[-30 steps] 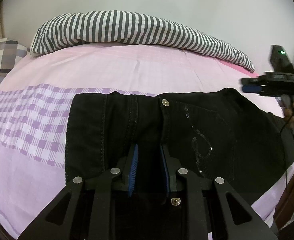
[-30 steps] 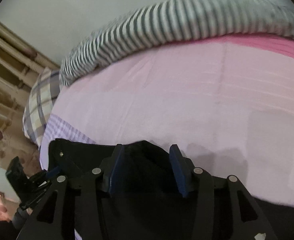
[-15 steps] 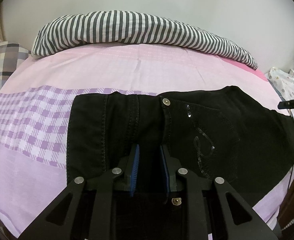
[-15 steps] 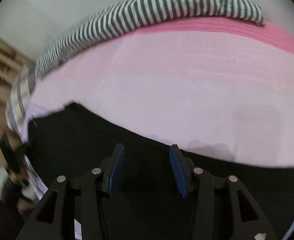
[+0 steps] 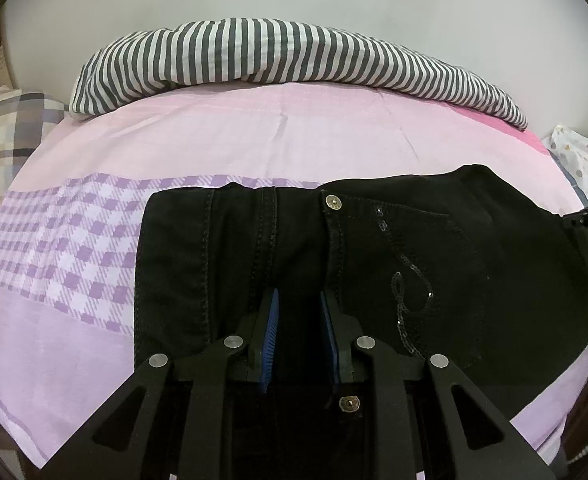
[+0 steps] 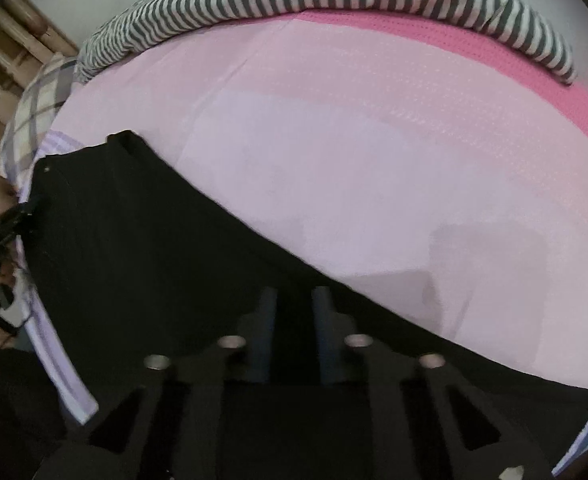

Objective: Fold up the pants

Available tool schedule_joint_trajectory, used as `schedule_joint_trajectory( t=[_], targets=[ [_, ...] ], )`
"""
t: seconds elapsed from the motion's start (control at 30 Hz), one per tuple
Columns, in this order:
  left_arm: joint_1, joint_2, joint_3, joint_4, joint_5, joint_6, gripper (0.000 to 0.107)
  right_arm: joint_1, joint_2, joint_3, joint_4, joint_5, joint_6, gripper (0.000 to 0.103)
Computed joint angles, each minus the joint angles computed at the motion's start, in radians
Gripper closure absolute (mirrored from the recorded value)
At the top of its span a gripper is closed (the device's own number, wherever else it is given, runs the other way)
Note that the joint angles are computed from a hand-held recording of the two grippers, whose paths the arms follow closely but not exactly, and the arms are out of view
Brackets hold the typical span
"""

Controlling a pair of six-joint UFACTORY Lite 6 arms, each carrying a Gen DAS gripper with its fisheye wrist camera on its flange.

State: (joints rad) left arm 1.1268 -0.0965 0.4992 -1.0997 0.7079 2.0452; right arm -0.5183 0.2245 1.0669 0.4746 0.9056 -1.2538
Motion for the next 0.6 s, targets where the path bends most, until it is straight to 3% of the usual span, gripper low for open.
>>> schedule_joint_trajectory(
  t=[0.17, 0.37, 0.47, 0.6],
  targets=[
    [-0.008, -0.010, -0.007, -0.004, -0.013, -0.013, 0.083, 0.002, -0.110, -0.098, 0.051, -0.084, -0.052, 0.103],
    [-0.016, -0.049, -0.031, -0.012, -0.031, -0.027, 0.083, 0.028, -0.129, -0.172, 0.105, -0.214, -0.003, 0.101],
    [-0.006, -0.141, -0.077, -0.020, -0.015, -0.036, 0.083, -0.058, -0.165, -0.186, 0.238, -0.131, -0.054, 0.098],
    [0.030, -0.393, -0.188, 0.001, 0.091, -0.012, 0.079, -0.215, -0.319, -0.271, 0.301, -0.055, -0.105, 0.092]
  ],
)
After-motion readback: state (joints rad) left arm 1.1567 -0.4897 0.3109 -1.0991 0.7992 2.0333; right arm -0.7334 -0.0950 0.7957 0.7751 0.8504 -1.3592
